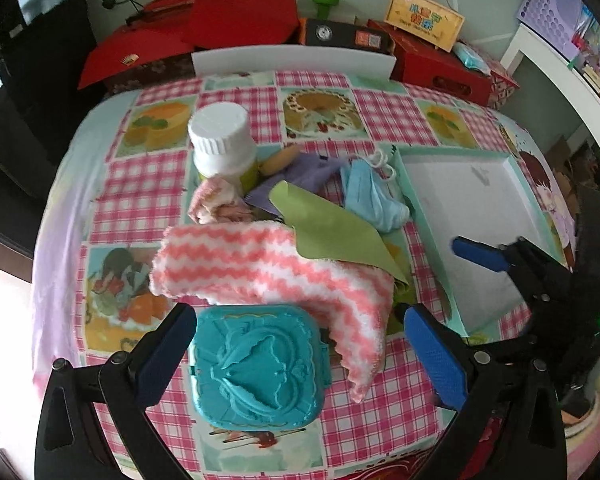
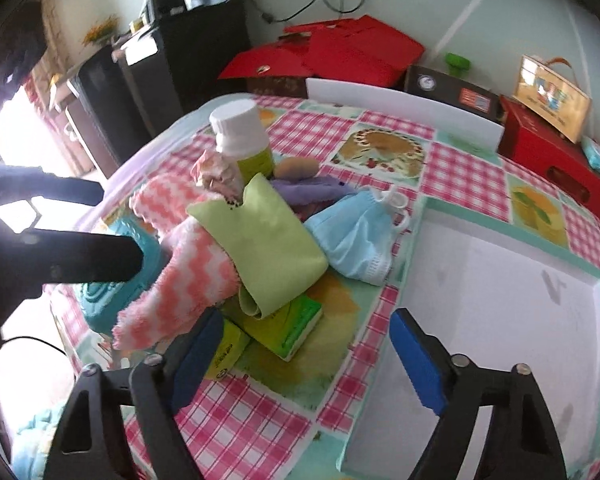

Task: Organize soft objects
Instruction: 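Move left tool to the pink-white striped towel while right tool reaches the green cloth, then close left tool on the striped towel while right tool grips the green cloth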

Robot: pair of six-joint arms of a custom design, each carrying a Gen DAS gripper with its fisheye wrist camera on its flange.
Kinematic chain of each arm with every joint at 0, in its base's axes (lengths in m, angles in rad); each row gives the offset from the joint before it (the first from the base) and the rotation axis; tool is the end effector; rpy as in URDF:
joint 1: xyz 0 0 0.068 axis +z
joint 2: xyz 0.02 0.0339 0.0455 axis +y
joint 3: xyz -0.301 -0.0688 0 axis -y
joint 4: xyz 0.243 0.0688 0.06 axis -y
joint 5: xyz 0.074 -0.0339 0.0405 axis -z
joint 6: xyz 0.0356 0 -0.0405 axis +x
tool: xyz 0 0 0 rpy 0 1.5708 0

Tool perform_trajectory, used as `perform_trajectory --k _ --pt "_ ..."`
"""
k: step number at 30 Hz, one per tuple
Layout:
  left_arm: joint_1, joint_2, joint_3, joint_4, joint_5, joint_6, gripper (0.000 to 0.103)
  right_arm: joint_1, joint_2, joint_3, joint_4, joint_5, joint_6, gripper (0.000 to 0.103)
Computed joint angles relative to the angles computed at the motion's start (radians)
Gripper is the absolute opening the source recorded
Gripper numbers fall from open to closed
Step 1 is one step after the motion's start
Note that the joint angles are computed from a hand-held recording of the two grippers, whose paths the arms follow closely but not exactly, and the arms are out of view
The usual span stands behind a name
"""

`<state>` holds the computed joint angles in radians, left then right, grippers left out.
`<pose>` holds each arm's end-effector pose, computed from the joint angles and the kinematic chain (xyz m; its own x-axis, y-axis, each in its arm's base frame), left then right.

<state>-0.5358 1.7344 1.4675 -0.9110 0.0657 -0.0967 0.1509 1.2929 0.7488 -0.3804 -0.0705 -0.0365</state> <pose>0.3094 -0.1864 0.3031 -0.8419 0.3878 -0.3752 0.4519 0.8868 -0.0973 0.2392 0.0389 0.2411 -0.7817 -0.1557 -0.6039 -0.2206 0.9748 0.0342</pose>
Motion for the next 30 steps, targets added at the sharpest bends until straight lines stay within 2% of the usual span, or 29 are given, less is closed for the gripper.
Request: perform_trajectory --k 8,15,22,27,30 --pt "0.007 0.042 0.029 -0.027 0.008 0.02 0.103 0.041 0.071 -0.013 0.106 0.06 -0.057 0.071" --pt "0.004 0.09 0.079 -0.069 0.02 0.048 0.103 0.031 0.116 -0.023 0.2 0.026 -0.106 0.051" --pt "-0.009 0.156 0.144 -0.103 -0.005 0.071 0.103 -0.014 0.123 -0.039 0.27 -0.066 -0.101 0.021" --pt "-0.024 0.22 0.215 -0.143 -0.037 0.088 0.103 -0.056 0.12 -0.042 0.291 -0.117 -0.061 0.015" --pt "-0.04 0.267 0.263 -0.18 -0.07 0.093 0.102 -0.073 0.114 -0.047 0.305 -0.141 -0.053 0.015"
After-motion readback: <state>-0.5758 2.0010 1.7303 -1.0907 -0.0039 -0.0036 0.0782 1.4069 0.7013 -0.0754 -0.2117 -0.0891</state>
